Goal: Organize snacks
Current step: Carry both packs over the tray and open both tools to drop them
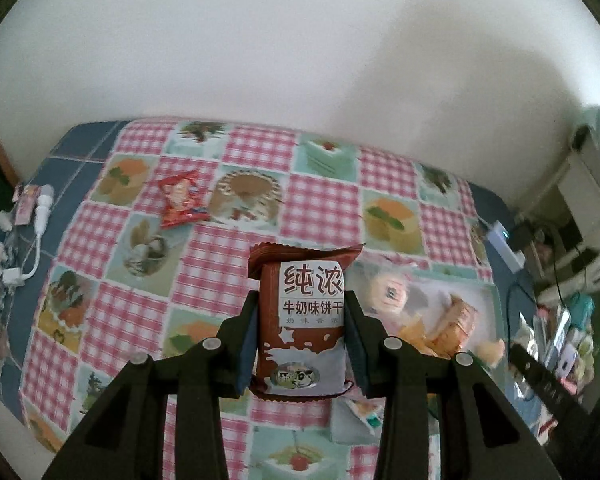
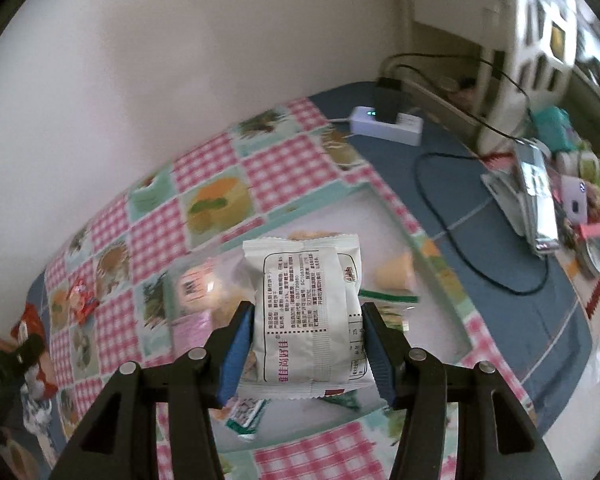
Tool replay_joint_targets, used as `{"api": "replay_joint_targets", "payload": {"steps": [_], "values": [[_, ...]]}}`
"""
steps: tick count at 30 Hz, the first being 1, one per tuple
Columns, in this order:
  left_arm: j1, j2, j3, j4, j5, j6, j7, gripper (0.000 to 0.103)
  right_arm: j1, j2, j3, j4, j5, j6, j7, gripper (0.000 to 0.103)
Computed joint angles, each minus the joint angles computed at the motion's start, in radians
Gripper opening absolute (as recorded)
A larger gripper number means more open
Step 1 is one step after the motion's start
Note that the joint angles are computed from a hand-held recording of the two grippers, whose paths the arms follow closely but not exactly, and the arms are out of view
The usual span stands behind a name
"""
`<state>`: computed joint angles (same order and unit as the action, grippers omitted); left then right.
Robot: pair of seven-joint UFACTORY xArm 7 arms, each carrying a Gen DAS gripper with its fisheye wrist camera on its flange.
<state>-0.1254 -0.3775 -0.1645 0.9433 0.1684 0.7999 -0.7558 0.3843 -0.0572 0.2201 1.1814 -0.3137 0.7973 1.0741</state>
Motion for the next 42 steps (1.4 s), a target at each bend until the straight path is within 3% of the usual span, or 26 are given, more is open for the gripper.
{"api": "replay_joint_targets", "payload": {"steps": [9,25,36,42], "values": [[-0.088,0.136,-0.045,0.083,-0.007,-0.035,0.034,0.041,-0.05,-0.036,-0.021,-0.058,0.006,-0.033,-0.024,0.057],[-0.182,0.364,-0.007,0.192,-0.031,-0.084,0.055,0.041,-0.076,0.074,-0.068,-0.091,0.168,-0.108,-0.147,0.057],[-0.21,0.488,0.015,0.285,-0.023,-0.118,0.037,0.041,-0.08,0.12,-0.083,-0.071,0.173,-0.128,-0.153,0.057],[-0.231,0.533,0.02,0.32,-0.016,-0.112,0.043,0.041,-0.07,0.137,-0.086,-0.044,0.121,-0.104,-0.127,0.057]]}}
